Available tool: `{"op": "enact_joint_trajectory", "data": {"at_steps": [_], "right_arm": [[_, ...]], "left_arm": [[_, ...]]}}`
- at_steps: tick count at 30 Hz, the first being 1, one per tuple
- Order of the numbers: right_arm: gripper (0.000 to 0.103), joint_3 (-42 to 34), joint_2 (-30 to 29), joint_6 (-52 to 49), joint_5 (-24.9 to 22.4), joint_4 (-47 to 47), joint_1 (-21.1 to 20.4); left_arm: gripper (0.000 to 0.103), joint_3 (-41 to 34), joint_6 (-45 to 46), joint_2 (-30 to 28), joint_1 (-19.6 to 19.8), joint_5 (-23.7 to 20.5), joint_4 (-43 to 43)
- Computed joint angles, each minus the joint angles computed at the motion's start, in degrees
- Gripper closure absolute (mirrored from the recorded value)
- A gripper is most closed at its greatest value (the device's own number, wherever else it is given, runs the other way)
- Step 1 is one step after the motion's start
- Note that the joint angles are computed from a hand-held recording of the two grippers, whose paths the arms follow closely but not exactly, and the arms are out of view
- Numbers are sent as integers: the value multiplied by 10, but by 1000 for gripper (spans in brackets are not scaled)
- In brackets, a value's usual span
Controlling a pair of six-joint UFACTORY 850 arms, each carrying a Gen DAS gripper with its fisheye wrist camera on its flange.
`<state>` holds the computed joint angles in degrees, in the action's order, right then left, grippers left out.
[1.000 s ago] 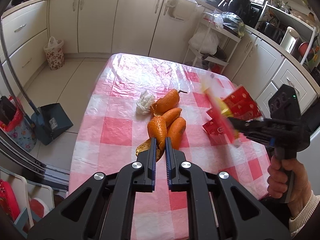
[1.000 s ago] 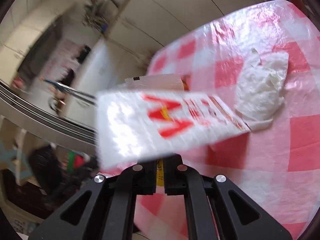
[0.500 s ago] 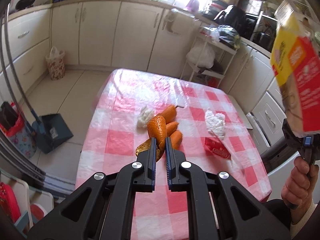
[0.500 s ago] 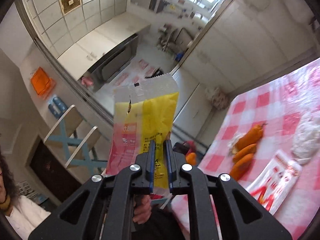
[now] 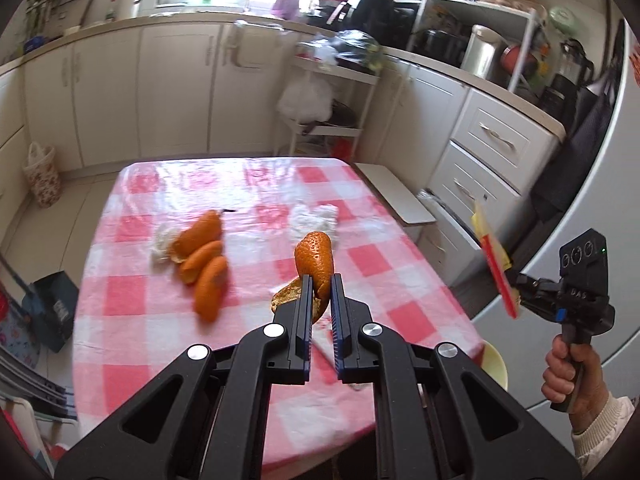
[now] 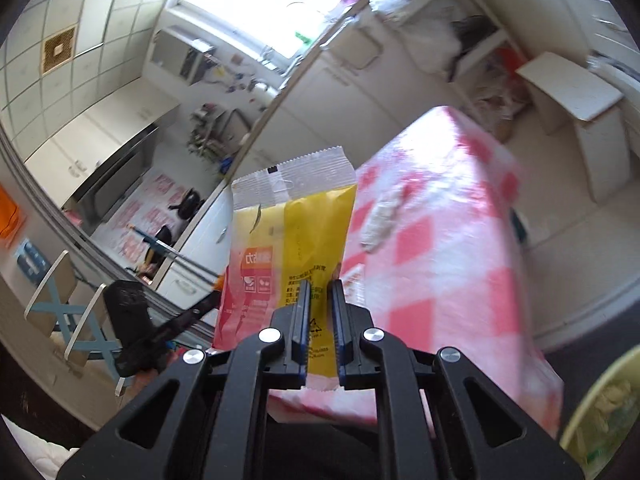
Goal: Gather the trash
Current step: 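Lift and carry the peel with the left tool while the right tool carries the packet to the yellow bin, then open the left tool over the yellow bin while the right tool releases the packet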
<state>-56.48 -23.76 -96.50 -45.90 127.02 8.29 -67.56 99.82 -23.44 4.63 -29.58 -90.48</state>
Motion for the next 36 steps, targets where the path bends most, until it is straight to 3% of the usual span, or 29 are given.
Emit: {"op": "enact_joint_trajectory", "data": {"at_steps": [13,23,27,36], "right_arm": [[91,160,104,-85,29,75,-55],[90,230,150,-144,55,153,-84],[90,244,145,-173,78,203,-90],[88,249,105,-249,160,311,-94]], "left_arm": [[95,65,119,70,-137,61,-68],[95,71,121,76,-212,89,-59],[95,56,57,62,-238,93,2],[94,-64,-337,-58,-301,28,329]]}}
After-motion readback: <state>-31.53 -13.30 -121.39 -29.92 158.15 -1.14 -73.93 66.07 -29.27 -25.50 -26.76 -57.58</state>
